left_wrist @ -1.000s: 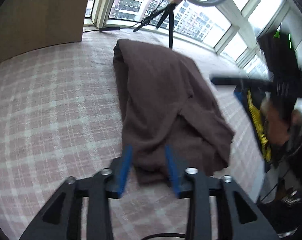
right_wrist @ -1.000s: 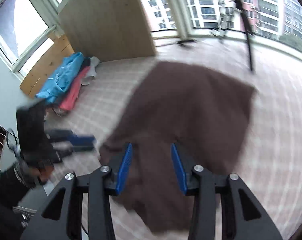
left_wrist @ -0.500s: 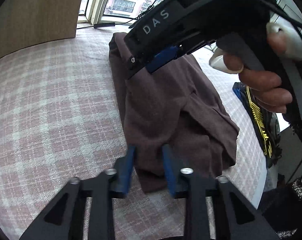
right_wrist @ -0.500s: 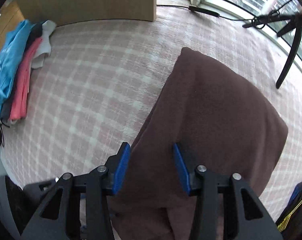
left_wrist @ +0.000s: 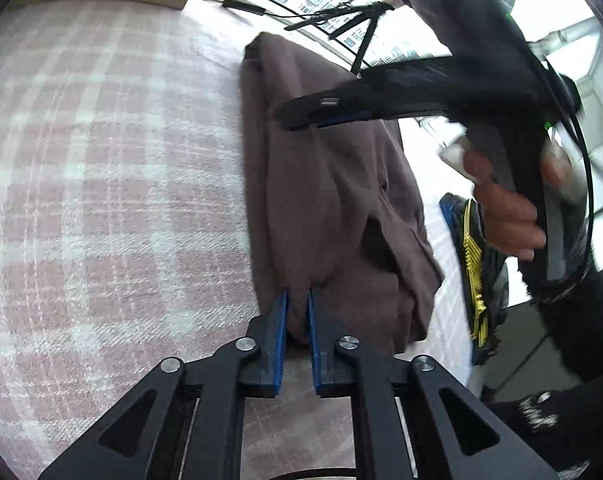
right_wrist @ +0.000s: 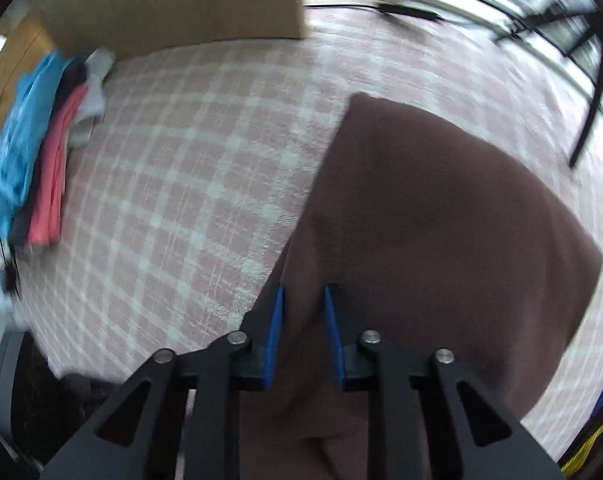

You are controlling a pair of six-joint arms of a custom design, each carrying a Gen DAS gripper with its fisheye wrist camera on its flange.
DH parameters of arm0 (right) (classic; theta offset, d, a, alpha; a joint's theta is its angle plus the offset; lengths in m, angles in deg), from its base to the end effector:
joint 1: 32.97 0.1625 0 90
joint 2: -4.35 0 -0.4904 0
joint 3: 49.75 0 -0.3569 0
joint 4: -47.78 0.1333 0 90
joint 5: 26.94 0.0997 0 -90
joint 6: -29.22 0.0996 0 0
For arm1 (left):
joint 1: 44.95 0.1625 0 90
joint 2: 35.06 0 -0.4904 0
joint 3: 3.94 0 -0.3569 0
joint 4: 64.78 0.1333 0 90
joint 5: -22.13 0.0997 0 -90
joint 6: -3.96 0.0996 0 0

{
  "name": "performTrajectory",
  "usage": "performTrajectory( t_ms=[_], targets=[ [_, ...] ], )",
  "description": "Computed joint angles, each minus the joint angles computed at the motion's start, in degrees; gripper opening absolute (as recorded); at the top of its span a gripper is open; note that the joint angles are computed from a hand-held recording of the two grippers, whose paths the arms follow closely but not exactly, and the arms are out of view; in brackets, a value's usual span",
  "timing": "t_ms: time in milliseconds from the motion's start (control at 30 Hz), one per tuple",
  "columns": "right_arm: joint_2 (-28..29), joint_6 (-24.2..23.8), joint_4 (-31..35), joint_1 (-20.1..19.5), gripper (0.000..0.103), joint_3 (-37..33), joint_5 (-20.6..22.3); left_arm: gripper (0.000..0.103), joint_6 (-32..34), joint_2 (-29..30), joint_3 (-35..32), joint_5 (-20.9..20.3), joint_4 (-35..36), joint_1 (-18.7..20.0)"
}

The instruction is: Fold clothes

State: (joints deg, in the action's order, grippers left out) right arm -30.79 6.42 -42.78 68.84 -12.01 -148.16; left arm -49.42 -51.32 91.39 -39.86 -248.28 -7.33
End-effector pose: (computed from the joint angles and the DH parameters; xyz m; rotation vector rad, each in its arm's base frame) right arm 0.2548 -0.8194 0.3399 0.7858 -2.4786 -0.1156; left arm -0.4104 -0.5436 -0.1109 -0.1183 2.9346 -0.8081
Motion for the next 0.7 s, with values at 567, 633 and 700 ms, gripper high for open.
performTrajectory(
  t_ms=[567,633,700],
  targets=[
    [-7.2,3.2,-16.2,-11.2,0.023,-2.0,16.9,0.019,18.3,5.6,-24.5,8.9,28.0,1.0],
    [-4.9,2.8,-13.3,-11.1,0.023,-4.4,13.0,0.018,16.9,5.9,-24.6,6.7,28.2,2.4],
    [-3.9,2.5,-10.6,-11.4,0.023,-5.8,10.8,0.018,14.9,4.4,-22.2,5.2,25.6,2.5]
  ],
)
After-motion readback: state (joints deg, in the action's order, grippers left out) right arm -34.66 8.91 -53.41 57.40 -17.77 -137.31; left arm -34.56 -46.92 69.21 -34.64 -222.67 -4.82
